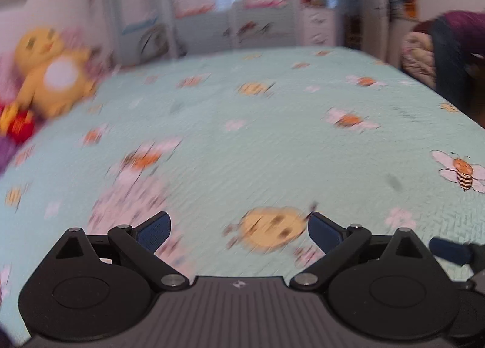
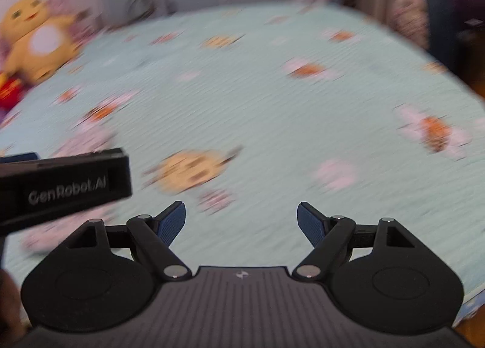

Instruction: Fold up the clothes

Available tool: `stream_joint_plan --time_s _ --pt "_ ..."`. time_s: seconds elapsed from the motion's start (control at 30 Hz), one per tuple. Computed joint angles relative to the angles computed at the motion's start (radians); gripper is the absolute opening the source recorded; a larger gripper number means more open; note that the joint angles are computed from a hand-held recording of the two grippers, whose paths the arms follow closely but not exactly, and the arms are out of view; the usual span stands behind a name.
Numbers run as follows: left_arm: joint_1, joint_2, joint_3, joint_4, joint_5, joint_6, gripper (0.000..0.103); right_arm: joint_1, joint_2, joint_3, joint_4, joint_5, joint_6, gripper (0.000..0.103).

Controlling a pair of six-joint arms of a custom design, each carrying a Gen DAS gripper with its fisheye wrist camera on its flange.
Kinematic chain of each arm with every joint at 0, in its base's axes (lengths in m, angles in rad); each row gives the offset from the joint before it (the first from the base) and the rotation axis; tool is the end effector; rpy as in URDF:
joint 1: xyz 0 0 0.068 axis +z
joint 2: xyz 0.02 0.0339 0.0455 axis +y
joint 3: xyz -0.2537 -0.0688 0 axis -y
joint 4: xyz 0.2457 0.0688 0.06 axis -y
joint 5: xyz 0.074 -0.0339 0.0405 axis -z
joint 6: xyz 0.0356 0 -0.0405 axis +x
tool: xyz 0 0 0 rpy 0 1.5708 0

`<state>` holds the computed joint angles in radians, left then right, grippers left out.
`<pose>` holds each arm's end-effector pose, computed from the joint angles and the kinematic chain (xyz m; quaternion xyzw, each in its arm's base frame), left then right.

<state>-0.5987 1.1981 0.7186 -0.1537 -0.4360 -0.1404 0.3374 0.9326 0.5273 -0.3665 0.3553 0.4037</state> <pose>0.2224 -0.1335 0.2268 0.1027 0.8704 0.0206 0.4810 0.1884 0.0530 0.2006 0.0988 0.9040 -0.0131 0.4158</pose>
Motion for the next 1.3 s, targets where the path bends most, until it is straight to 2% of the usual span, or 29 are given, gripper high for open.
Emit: stream_joint_plan --time_s 0.07,0.17,0.27,0.33,0.43,0.5,0.57,0.63,0.73,0.8,0.87,0.9,1.0,1.07,1.3 --pt "-0.035 0.127 0.006 0.172 0.012 0.036 0.103 -0.099 0.028 -0.075 0.170 0.012 -0.056 0.081" --pt "-0.022 0.385 0.109 0.333 0.121 0.048 0.103 -0.239 0.237 -0.099 0.439 0.033 -0.142 0.081" --pt "-0.008 0.638 0.291 0.328 0.188 -0.019 0.103 -0.341 0.513 -0.045 0.626 0.077 -0.218 0.081" --pt "0.000 0.786 0.417 0.303 0.213 -0.072 0.103 -0.404 0.673 0.022 0.674 0.074 -0.242 0.081" --pt "0.010 0.942 0.526 0.346 0.225 -0.107 0.102 -0.502 0.790 0.050 0.779 -0.035 -0.225 0.083" --pt "0.004 1.013 0.581 0.383 0.187 -0.116 0.102 -0.545 0.845 0.065 0.862 -0.096 -0.207 0.085" --pt "-0.006 1.052 0.619 0.415 0.172 -0.100 0.102 -0.556 0.901 0.107 0.897 -0.108 -0.211 0.086" --pt "-0.008 1.077 0.655 0.412 0.203 -0.070 0.103 -0.540 0.945 0.149 0.899 -0.076 -0.239 0.091" --pt "-0.016 1.107 0.700 0.387 0.200 -0.021 0.103 -0.525 0.982 0.202 0.883 -0.053 -0.293 0.093" --pt "-0.013 1.116 0.719 0.370 0.212 -0.021 0.103 -0.517 0.986 0.213 0.887 -0.049 -0.351 0.094" --pt "-0.009 1.113 0.710 0.376 0.223 -0.028 0.103 -0.504 0.996 0.209 0.913 -0.015 -0.387 0.103" --pt "-0.007 1.113 0.708 0.378 0.229 -0.032 0.103 -0.499 1.001 0.206 0.923 0.001 -0.390 0.102" --pt "-0.005 1.112 0.706 0.379 0.234 -0.033 0.103 -0.551 0.995 0.221 0.885 -0.098 -0.337 0.102" --pt "-0.003 1.110 0.705 0.380 0.238 -0.036 0.103 -0.605 0.990 0.221 0.870 -0.202 -0.287 0.103" --pt "-0.005 1.124 0.728 0.369 0.231 -0.029 0.103 -0.593 0.992 0.208 0.891 -0.190 -0.283 0.103"
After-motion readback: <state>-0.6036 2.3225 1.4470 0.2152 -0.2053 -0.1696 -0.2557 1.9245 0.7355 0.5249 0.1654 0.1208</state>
